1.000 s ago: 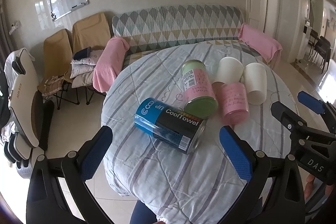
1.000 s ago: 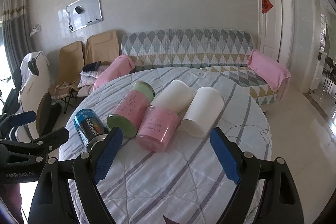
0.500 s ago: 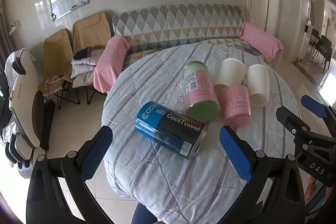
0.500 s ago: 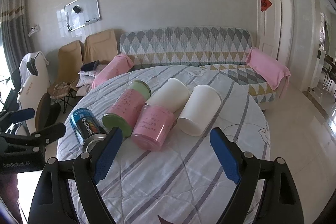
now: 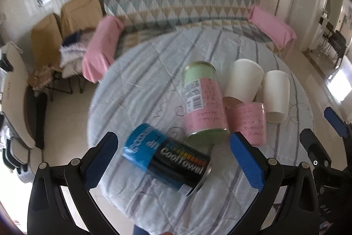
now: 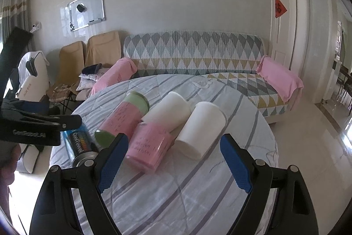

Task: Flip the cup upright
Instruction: 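Lower the left tool around the jar's body and close its fingers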

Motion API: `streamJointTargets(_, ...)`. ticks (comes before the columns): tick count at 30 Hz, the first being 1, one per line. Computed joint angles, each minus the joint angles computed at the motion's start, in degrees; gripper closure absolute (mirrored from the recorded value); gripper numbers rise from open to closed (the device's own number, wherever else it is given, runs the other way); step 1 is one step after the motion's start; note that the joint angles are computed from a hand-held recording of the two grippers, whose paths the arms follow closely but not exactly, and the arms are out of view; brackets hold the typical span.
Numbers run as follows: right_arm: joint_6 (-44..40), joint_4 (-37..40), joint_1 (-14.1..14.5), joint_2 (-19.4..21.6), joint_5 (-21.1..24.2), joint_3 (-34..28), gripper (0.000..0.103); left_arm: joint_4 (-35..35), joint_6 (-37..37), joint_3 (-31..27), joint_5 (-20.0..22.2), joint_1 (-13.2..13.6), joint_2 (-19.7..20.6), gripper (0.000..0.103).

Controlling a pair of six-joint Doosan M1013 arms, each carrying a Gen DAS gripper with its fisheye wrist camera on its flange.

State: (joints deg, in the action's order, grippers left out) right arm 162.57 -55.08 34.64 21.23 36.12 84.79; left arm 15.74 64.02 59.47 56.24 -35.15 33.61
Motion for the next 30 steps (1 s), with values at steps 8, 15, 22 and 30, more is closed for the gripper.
streamJointTargets(8, -4.80, 2.53, -1.71, 2.19, 0.42, -3.43, 0.016, -5.13, 4.37, -10.83, 8.94, 0.91, 7.04, 0.000)
streamJointTargets(15, -5.31, 3.96, -3.29, 2.91, -1.28, -4.18, 0.016, -3.93, 6.08, -20.37, 17.33, 0.78, 12.96, 0.000)
streamJointTargets(22, -8.08, 6.89, -4.15, 3.67, -3.41, -4.80, 0.016, -6.66, 8.77, -28.91, 22.93, 1.11, 18.01, 0.000)
streamJointTargets(30, -11.27, 9.75, -4.83, 4.06, -4.88, -5.22, 0.016, -11.61, 10.60, -43.58, 33.20, 2.17, 26.03, 0.000)
